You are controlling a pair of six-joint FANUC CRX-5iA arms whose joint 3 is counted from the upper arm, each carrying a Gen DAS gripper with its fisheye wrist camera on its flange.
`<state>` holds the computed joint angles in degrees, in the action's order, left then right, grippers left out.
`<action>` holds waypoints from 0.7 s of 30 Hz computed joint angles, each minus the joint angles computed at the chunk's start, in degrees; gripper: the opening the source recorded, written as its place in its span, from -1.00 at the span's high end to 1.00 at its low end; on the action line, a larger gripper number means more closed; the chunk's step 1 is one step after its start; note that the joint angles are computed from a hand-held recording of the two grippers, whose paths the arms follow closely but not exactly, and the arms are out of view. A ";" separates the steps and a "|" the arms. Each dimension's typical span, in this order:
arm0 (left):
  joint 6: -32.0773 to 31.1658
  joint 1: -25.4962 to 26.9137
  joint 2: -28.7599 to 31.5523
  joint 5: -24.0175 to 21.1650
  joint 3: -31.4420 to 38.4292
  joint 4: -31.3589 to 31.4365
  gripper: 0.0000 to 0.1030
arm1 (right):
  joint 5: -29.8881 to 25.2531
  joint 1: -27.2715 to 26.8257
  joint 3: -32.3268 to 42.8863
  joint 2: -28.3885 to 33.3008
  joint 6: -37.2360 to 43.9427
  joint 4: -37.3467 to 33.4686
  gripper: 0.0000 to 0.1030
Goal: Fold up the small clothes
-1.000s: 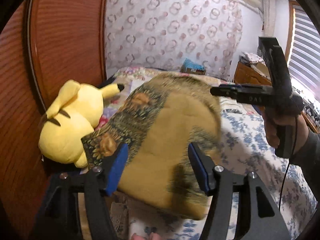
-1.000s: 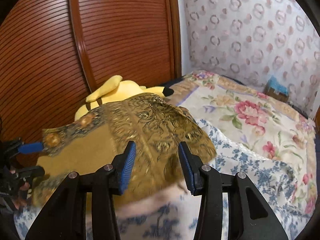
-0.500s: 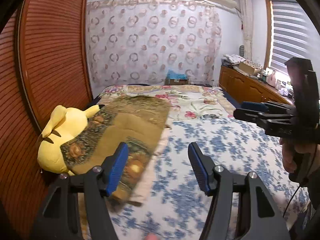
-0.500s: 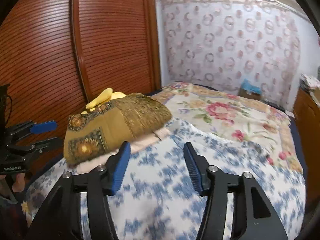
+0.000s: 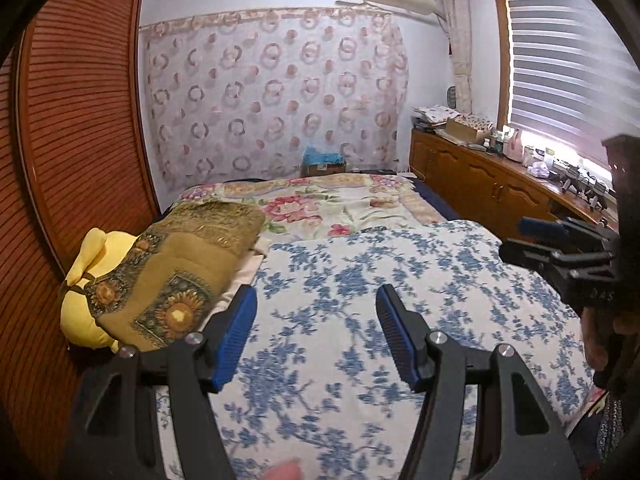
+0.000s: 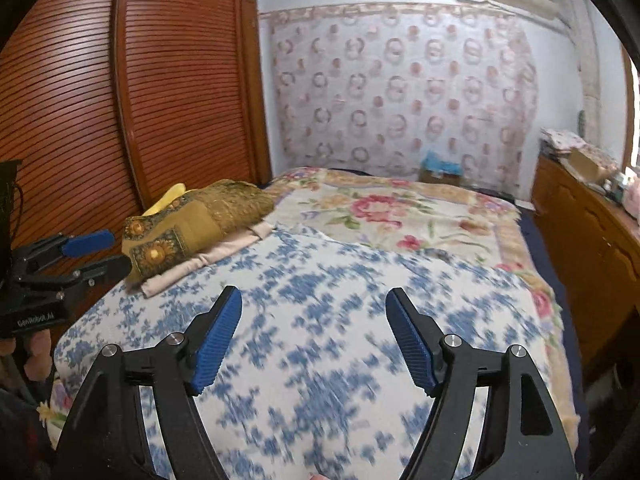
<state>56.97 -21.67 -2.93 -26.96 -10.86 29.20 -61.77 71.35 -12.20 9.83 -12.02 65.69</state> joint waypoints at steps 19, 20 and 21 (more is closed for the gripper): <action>8.72 -2.64 -5.18 0.20 0.18 -5.05 -0.20 | -23.58 11.25 -1.70 -2.82 -11.44 1.47 -0.48; 8.60 -2.61 -5.19 0.13 0.15 -4.93 -0.20 | -23.87 11.37 -1.74 -2.84 -11.51 1.58 -0.48; 8.50 -2.62 -5.21 0.25 0.07 -4.82 -0.20 | -24.25 11.50 -1.70 -2.82 -11.52 1.71 -0.48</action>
<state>65.47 -24.29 -8.14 -26.71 -10.80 24.38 -86.02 82.85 -13.91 7.01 -23.54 67.40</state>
